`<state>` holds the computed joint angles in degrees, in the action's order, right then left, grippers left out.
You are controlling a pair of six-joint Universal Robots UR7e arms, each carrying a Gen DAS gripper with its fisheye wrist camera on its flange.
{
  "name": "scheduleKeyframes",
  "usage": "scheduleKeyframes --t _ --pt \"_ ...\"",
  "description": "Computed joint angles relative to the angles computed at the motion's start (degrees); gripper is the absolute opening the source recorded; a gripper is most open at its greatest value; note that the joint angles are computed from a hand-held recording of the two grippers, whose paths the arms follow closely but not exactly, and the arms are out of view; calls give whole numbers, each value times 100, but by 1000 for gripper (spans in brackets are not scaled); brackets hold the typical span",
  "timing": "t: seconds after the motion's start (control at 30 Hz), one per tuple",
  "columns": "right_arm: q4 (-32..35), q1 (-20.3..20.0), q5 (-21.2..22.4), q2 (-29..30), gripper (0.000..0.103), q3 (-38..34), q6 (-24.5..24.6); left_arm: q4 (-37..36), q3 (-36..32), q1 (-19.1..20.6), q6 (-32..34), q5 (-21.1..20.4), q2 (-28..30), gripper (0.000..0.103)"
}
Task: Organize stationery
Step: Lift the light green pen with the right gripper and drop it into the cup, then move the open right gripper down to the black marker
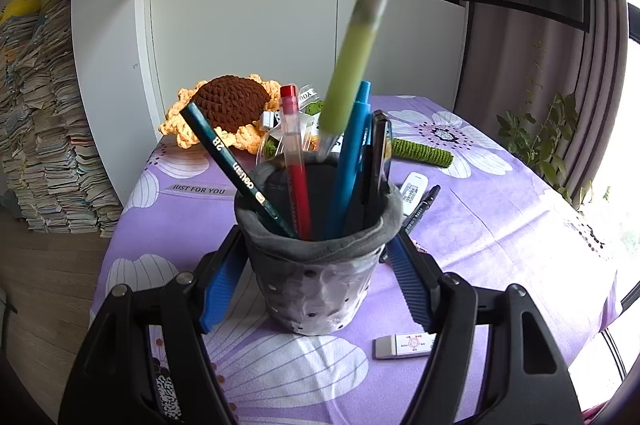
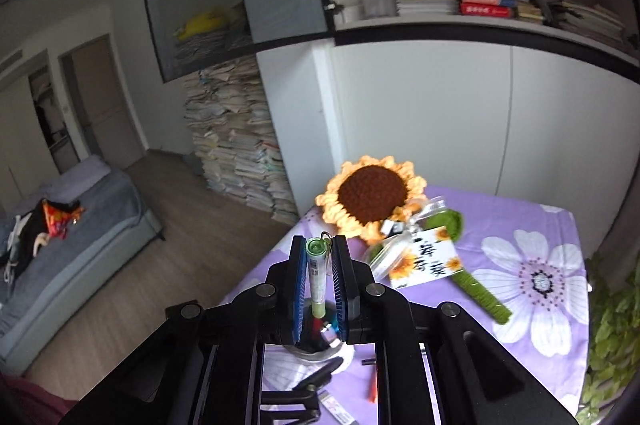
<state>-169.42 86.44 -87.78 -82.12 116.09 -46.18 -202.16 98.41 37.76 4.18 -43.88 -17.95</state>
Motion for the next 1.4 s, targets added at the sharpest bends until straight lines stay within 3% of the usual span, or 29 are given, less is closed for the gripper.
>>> scheduleKeyframes --t 0.23,0.4,0.67,0.83,0.97,1.2,1.4 --pt "-293 93 -738 509 14 -36 -113 -2 -3 -3 6 15 3 70" --pt "-171 -10 -863 680 14 -95 -198 65 -31 -20 -37 69 13 70" --pt "385 -207 -558 589 14 -208 -38 152 -55 -55 -102 156 20 70" --pt "175 -427 -228 238 14 -31 11 154 -75 -49 -96 136 24 70" --pt "165 -557 -531 211 14 -145 276 127 -84 -49 -89 143 36 70" --pt "526 -827 -1599 580 14 -613 1113 85 -64 -22 -78 80 22 70" --pt "1103 -1124 -1821 822 14 -1034 1813 85 -104 -15 -45 105 57 70"
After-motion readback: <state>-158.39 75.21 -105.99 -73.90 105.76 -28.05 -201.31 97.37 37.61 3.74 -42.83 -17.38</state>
